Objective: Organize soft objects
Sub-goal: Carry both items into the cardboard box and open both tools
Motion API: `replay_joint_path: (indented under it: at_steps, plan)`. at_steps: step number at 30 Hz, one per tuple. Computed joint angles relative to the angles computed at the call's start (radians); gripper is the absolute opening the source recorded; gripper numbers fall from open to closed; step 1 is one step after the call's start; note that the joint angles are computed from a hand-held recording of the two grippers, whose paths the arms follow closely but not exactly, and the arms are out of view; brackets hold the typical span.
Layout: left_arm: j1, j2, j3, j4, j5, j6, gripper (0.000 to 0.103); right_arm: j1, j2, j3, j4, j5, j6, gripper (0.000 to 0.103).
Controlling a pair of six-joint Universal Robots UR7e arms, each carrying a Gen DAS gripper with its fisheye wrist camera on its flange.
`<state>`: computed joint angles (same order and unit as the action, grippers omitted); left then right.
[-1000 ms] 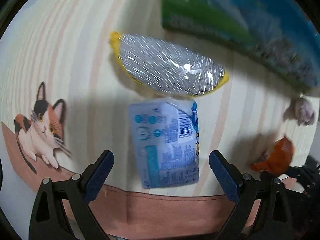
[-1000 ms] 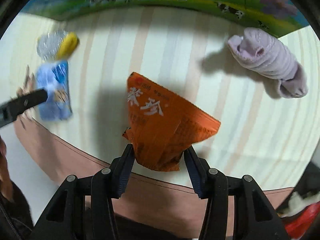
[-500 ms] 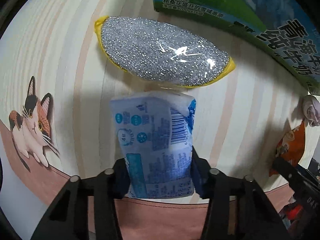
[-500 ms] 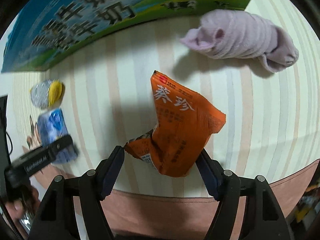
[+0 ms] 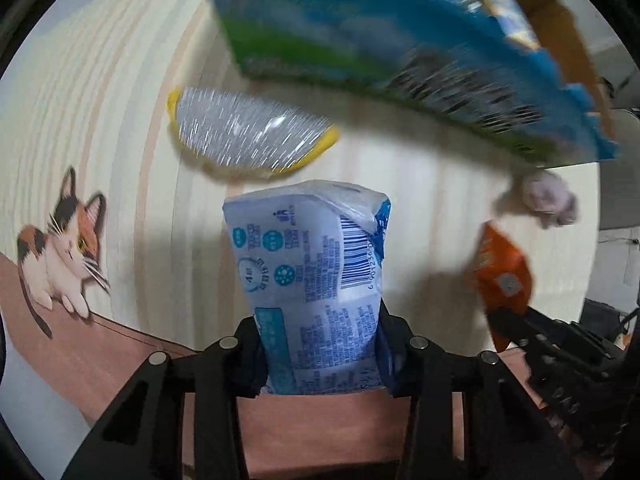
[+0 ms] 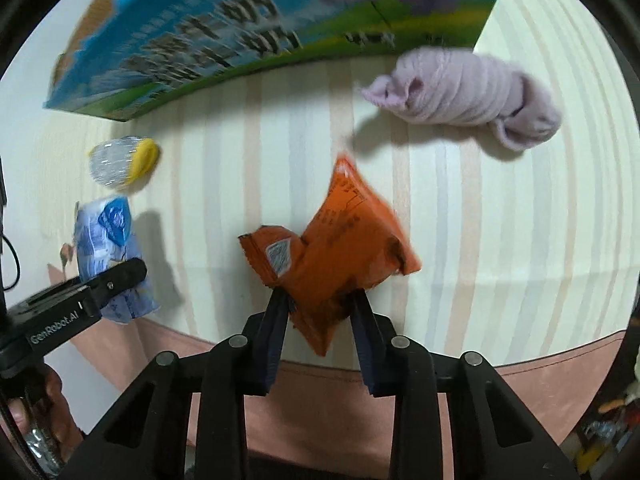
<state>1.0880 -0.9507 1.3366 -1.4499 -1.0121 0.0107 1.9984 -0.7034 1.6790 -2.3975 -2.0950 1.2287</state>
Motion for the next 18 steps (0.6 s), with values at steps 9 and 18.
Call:
replay_joint_path:
  at_steps: [9,18]
  plan:
    - [-0.069,0.039,-0.134,-0.028,-0.067,0.081,0.039,0.053,-0.057,-0.039,0.057,-0.055,-0.057,0.021]
    - [-0.072,0.032,-0.143,-0.011,-0.094,0.055,0.039,0.089,-0.086,0.001,-0.022,-0.08,-0.023,0.018]
